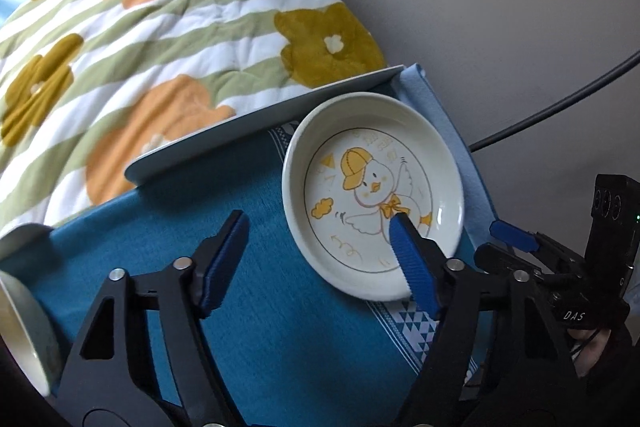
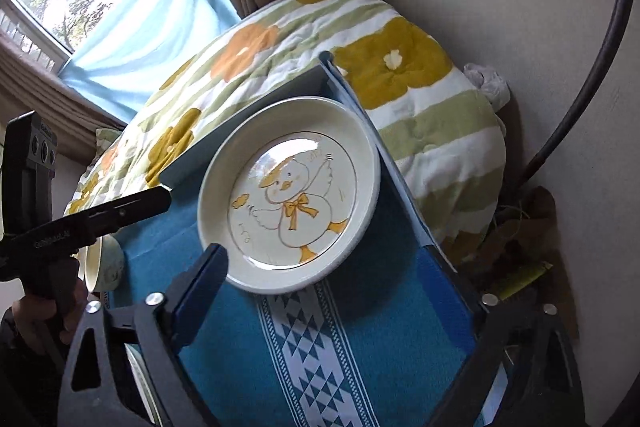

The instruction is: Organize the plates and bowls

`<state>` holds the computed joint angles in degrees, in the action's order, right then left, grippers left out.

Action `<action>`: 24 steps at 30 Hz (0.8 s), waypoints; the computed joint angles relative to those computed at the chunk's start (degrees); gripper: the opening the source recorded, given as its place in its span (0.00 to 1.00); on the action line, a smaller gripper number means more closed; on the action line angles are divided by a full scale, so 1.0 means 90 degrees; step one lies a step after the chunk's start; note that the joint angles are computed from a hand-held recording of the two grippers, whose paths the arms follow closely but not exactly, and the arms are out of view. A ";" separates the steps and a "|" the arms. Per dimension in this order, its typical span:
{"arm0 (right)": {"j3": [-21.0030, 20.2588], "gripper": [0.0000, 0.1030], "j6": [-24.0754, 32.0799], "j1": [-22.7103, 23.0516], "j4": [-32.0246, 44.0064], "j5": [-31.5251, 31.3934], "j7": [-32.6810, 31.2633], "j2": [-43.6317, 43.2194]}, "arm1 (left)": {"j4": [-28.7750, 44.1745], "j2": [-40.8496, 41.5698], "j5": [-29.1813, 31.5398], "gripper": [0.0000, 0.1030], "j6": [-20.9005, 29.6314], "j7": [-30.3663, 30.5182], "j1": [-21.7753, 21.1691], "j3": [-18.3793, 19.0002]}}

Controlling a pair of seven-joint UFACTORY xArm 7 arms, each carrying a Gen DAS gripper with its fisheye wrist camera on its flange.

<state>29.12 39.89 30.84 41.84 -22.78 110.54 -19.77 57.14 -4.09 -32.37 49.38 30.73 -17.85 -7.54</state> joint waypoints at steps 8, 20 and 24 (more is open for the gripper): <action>-0.0175 0.46 -0.1366 -0.0248 -0.0589 0.0117 0.0255 0.0282 | 0.0524 0.0889 0.0601 0.32 -0.0228 -0.0411 -0.0048 -0.0221; -0.0143 0.15 -0.1591 -0.0443 -0.0750 -0.0216 0.0717 0.0326 | 0.0460 0.1043 0.1146 0.10 -0.0726 -0.0663 -0.0102 -0.0350; -0.0145 0.16 -0.1534 -0.0414 -0.0701 -0.0244 0.0671 0.0336 | 0.0417 0.1005 0.1243 0.10 -0.0768 -0.0720 -0.0122 -0.0354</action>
<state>27.82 26.09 27.12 35.53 -24.97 116.58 -16.75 60.89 4.96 -21.18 42.47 24.25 -18.95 -10.72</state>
